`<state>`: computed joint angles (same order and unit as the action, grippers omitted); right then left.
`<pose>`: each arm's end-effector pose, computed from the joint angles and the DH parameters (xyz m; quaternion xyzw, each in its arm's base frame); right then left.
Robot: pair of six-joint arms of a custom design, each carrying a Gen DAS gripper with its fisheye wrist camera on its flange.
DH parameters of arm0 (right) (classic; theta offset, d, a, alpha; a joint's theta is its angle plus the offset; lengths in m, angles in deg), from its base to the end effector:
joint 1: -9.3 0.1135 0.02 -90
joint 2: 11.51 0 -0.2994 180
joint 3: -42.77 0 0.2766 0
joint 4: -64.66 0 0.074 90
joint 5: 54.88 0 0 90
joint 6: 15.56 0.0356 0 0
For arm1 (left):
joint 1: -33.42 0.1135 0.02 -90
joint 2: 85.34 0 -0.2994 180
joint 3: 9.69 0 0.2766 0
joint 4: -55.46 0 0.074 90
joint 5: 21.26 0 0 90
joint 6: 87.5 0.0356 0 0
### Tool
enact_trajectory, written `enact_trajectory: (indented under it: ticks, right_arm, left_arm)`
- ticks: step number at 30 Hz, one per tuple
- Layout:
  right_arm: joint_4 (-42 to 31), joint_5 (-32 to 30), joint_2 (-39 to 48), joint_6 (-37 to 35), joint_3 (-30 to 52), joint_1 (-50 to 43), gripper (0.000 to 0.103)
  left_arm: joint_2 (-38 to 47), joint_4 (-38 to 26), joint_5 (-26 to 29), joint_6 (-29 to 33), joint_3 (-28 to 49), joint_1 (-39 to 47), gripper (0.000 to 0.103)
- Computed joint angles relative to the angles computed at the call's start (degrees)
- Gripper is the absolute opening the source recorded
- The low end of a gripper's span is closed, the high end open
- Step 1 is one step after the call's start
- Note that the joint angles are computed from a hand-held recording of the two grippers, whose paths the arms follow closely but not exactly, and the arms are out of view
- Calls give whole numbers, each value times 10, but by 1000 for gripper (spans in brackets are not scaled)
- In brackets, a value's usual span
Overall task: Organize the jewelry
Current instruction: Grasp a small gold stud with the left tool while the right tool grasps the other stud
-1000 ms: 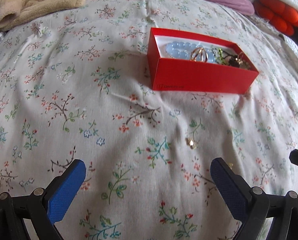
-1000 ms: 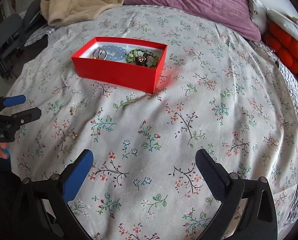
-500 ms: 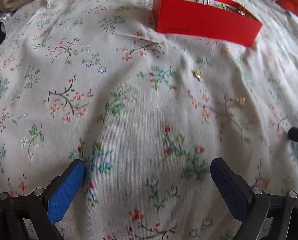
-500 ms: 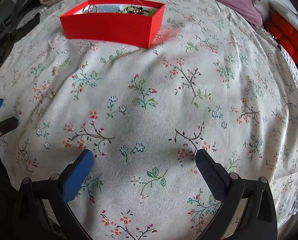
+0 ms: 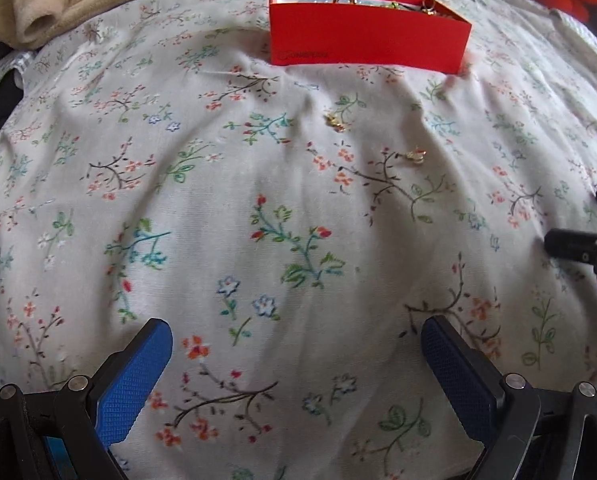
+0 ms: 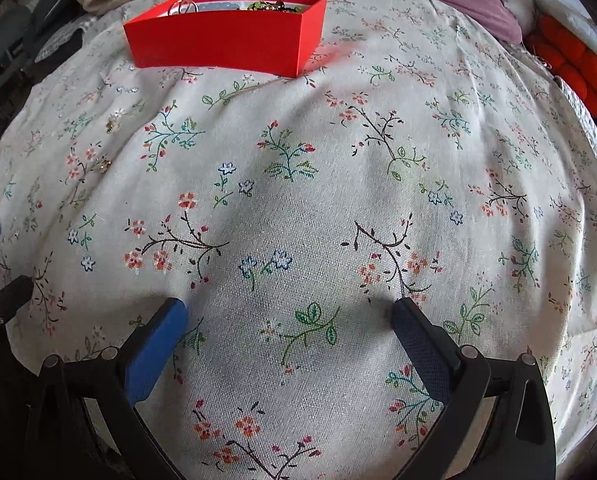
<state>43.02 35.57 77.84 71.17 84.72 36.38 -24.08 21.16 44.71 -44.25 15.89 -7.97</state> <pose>0.2165 0.1104 0.1069 -0.2567 0.9492 0.0337 0.1788 0.1125 -0.0798 0.1146 -0.0812 0.9605 0.0290 0.2647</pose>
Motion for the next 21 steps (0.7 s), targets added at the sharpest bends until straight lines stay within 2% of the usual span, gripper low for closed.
enact_trajectory:
  ticks: [3, 6, 9, 10, 14, 17, 21]
  right_arm:
    - [-11, 6, -7, 2, 2, 6, 103]
    - [-25, 7, -10, 5, 8, 9, 103]
    - [-38, -5, -11, 10, 15, 7, 103]
    - [-39, -7, -12, 10, 15, 7, 103]
    - [-42, -2, -16, 8, 18, 20, 103]
    - [-41, 2, -22, 4, 18, 23, 103]
    - [-47, -8, -27, 7, 23, 12, 103]
  left_arm:
    - [3, 62, 19, 34, -7, 34, 100]
    - [26, 130, 35, 70, -10, 72, 90]
    - [49, 192, 54, 115, -11, 105, 79]
    - [53, 205, 61, 126, -10, 114, 71]
    - [49, 254, 117, 134, -22, 133, 49]
    - [87, 283, 124, 140, -12, 115, 36]
    - [136, 323, 132, 147, 0, 112, 28]
